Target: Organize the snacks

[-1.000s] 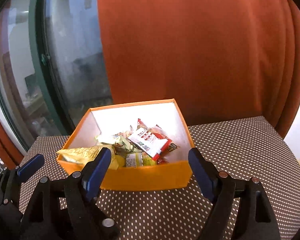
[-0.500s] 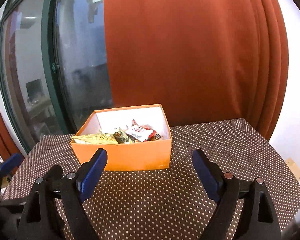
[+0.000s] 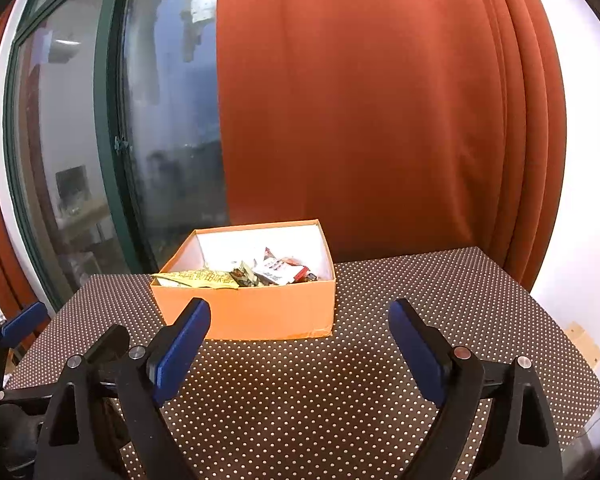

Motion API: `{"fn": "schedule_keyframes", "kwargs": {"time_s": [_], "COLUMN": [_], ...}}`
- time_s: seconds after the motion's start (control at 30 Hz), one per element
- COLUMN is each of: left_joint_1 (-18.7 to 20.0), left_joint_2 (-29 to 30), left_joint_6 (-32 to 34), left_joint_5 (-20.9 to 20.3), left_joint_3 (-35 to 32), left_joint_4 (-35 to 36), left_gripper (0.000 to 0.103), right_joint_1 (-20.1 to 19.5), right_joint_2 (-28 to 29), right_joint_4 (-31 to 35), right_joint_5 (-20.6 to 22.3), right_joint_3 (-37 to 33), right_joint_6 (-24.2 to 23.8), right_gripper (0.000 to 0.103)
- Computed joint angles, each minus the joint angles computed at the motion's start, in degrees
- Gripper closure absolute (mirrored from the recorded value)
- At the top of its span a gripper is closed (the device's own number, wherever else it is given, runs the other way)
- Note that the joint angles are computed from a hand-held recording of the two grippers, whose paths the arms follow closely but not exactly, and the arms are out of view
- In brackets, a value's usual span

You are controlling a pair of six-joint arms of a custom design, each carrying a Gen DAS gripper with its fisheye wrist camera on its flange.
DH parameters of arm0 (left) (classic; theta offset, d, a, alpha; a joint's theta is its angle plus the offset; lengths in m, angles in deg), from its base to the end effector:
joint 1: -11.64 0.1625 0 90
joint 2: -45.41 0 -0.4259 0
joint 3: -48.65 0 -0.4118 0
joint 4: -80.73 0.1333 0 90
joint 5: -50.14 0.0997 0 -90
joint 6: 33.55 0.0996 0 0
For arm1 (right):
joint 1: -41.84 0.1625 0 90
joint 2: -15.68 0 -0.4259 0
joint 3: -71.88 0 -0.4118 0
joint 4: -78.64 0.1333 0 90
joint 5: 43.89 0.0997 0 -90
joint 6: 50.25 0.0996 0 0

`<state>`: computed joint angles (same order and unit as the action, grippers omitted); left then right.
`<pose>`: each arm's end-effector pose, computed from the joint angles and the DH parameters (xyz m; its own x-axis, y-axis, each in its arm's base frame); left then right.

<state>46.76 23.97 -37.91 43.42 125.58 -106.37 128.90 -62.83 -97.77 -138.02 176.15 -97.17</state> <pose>-0.4488 -0.5996 0.0363 -0.6515 -0.3156 -0.6899 0.5637 0.4073 -0.7186 0.0956 -0.5969 0.4391 -0.6965 -0.2798 0.6608 -0.7080 0.4175 -0.5696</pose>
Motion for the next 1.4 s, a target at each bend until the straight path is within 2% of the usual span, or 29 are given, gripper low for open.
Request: {"fn": "schedule_keyframes", "kwargs": {"time_s": [0.4, 0.87, 1.4], "left_joint_1": [0.2, 0.3, 0.1], "left_joint_2": [-1.6, -1.2, -3.3], "left_joint_6": [-6.1, -3.7, -6.7], "left_joint_5": [-0.1, -0.5, -1.7], "left_joint_3": [1.5, 0.7, 3.4], "left_joint_4": [4.6, 2.5, 4.6], "left_gripper": [0.001, 0.001, 0.001], "right_joint_1": [-0.1, 0.2, 0.2], "right_joint_2": [0.6, 1.0, 1.1], "right_joint_4": [0.3, 0.5, 0.2], "right_joint_5": [0.3, 0.3, 0.3], "right_joint_3": [-0.8, -1.3, -1.2], "right_joint_6": [0.2, 0.3, 0.4], "right_gripper": [0.011, 0.010, 0.010]}}
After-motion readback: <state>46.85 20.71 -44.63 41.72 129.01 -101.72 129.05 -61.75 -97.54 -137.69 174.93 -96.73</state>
